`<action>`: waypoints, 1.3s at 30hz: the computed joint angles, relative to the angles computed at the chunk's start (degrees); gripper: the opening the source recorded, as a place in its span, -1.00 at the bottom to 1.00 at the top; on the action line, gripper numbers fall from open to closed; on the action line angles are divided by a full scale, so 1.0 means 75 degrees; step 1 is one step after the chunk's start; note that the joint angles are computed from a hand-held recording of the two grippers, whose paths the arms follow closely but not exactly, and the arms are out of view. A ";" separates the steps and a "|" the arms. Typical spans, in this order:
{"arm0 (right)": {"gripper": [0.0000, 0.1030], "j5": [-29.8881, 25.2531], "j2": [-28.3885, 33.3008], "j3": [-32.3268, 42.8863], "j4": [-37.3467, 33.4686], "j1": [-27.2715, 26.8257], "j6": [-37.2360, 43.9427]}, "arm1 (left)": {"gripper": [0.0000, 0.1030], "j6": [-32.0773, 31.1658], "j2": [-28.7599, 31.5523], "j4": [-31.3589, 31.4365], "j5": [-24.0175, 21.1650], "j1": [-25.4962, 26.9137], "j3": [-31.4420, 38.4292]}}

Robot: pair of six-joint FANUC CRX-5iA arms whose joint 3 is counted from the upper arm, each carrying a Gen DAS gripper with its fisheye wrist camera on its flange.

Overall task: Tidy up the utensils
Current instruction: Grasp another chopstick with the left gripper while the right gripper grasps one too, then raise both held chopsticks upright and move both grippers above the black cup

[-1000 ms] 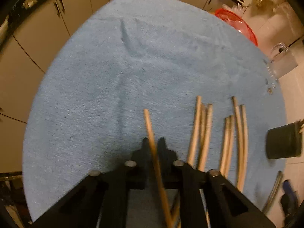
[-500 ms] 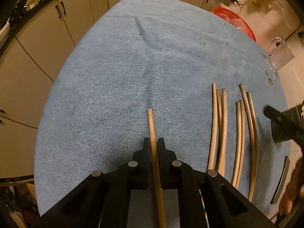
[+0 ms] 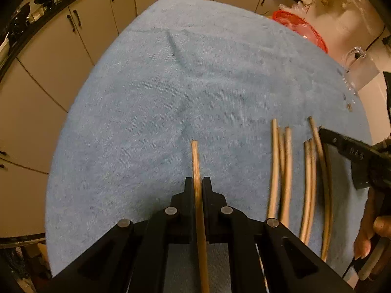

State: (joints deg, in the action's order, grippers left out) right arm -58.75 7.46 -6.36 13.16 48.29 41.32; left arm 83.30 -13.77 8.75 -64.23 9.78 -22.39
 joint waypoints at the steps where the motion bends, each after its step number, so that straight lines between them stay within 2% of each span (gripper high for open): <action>1: -0.86 0.0095 -0.0104 -0.0103 0.0032 0.0020 -0.0068 | -0.88 -0.0168 -0.0037 0.0244 0.0080 0.0060 -0.0101; 5: -0.86 0.0617 -0.0897 -0.0769 0.0499 0.0311 -0.0604 | -0.88 -0.0382 -0.0477 0.0547 0.0313 0.0162 -0.0316; 11: -0.86 0.1528 -0.2547 -0.2122 0.2163 0.1089 -0.2113 | -0.88 -0.0928 -0.1736 0.1167 0.0484 0.0553 -0.0599; 14: -0.86 0.1908 -0.3214 -0.2707 0.2993 0.1490 -0.2976 | -0.88 -0.1148 -0.2158 0.1473 0.0309 0.0763 -0.0636; 17: -0.86 0.1994 -0.3762 -0.3211 0.3905 0.1796 -0.3761 | -0.88 -0.1183 -0.2475 0.1566 0.0296 0.0781 -0.0647; 20: -0.86 0.2017 -0.4177 -0.3557 0.4481 0.2056 -0.4321 | -0.88 -0.1686 -0.2880 0.1968 0.0083 0.1259 -0.0798; 23: -0.86 0.1929 -0.4479 -0.3866 0.5192 0.2338 -0.4989 | -0.88 -0.1683 -0.3046 0.2028 0.0171 0.1150 -0.0841; 28: -0.86 0.1735 -0.4744 -0.4103 0.5668 0.2594 -0.5535 | -0.88 -0.1763 -0.3237 0.2115 0.0101 0.1114 -0.0786; 39: -0.86 0.1658 -0.5148 -0.4349 0.5777 0.2677 -0.5785 | -0.88 -0.1846 -0.3555 0.2202 -0.0068 0.1235 -0.0773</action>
State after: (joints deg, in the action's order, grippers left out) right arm -46.31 -31.15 -38.98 56.48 68.37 -2.07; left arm 69.46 -40.43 25.27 -64.74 19.05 -28.19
